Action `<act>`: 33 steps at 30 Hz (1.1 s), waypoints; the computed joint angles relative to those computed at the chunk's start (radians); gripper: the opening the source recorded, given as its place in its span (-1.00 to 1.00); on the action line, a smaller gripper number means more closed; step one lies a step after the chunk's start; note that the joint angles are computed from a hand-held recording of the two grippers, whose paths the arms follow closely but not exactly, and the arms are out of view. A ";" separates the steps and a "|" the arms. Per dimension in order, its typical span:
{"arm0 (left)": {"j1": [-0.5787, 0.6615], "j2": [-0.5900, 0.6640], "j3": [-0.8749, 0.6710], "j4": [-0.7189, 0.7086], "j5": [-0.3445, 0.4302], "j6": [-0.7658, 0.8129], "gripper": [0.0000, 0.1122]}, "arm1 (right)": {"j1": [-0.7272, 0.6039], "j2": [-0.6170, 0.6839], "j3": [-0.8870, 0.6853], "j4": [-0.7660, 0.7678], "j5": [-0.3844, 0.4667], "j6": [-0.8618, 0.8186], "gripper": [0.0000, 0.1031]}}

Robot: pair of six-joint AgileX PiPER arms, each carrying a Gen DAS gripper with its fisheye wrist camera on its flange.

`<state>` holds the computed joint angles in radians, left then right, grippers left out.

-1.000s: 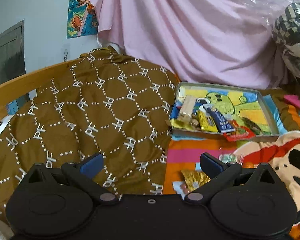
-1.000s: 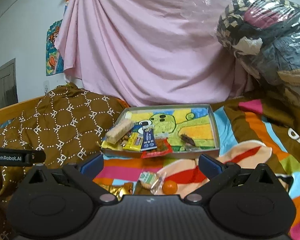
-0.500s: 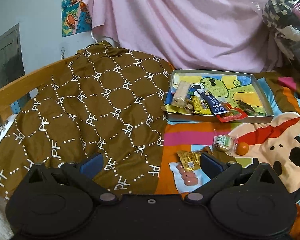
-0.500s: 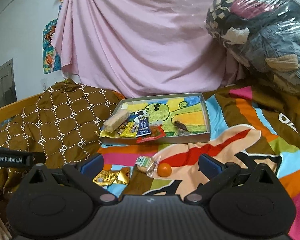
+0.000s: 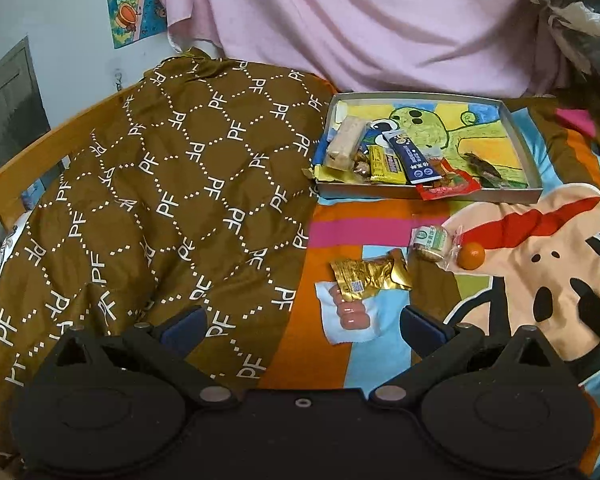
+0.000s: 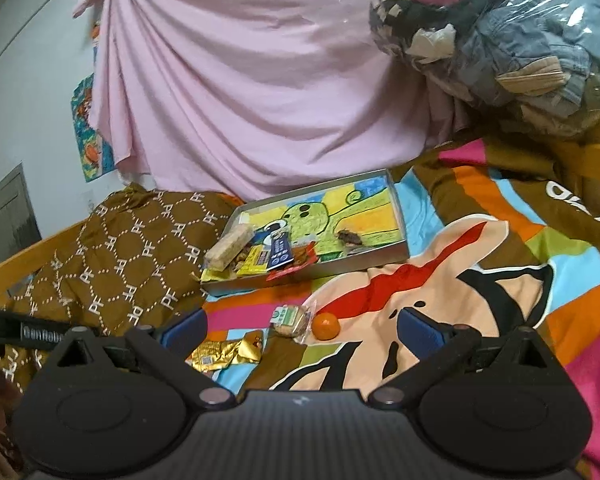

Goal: Organize snacks
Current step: 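Move both tools toward the gold foil packet and pink sausages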

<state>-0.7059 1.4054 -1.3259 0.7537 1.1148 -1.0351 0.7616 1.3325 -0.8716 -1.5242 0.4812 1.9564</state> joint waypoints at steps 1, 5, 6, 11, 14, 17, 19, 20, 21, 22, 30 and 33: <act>-0.001 0.008 -0.010 0.006 0.007 -0.013 0.82 | -0.006 0.011 0.002 -0.014 -0.007 0.004 1.00; 0.017 0.039 -0.041 0.002 0.025 -0.047 0.82 | -0.062 0.044 -0.037 0.072 -0.090 -0.081 1.00; 0.023 0.049 -0.049 -0.003 0.029 -0.049 0.82 | -0.072 0.052 -0.047 0.088 -0.105 -0.094 1.00; 0.052 0.109 -0.114 -0.024 0.049 -0.031 0.82 | -0.106 0.110 -0.108 0.300 -0.142 -0.366 1.00; 0.063 0.138 -0.141 -0.036 0.040 -0.017 0.82 | -0.120 0.137 -0.137 0.366 -0.146 -0.447 1.00; 0.068 0.155 -0.134 -0.035 0.010 -0.010 0.82 | -0.151 0.169 -0.177 0.469 -0.193 -0.577 1.00; 0.074 0.159 -0.113 -0.033 -0.015 -0.008 0.82 | -0.148 0.199 -0.210 0.451 -0.174 -0.611 1.00; 0.080 0.158 -0.097 -0.031 -0.035 -0.010 0.82 | -0.150 0.212 -0.227 0.464 -0.172 -0.644 1.00; 0.087 0.157 -0.078 -0.031 -0.057 -0.010 0.82 | -0.158 0.226 -0.244 0.497 -0.181 -0.698 1.00; 0.095 0.157 -0.065 -0.030 -0.076 -0.011 0.82 | -0.166 0.240 -0.263 0.535 -0.189 -0.755 1.00; 0.241 0.172 0.074 -0.077 -0.378 0.053 0.82 | -0.181 0.340 -0.375 0.608 -0.165 -1.008 1.00; 0.296 0.200 0.098 -0.122 -0.491 0.141 0.82 | -0.199 0.392 -0.432 0.676 -0.166 -1.131 1.00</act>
<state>-0.4099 1.6055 -1.2277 0.6314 0.6237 -0.8943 0.5628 1.7248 -1.3036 -0.8486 0.3149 0.8253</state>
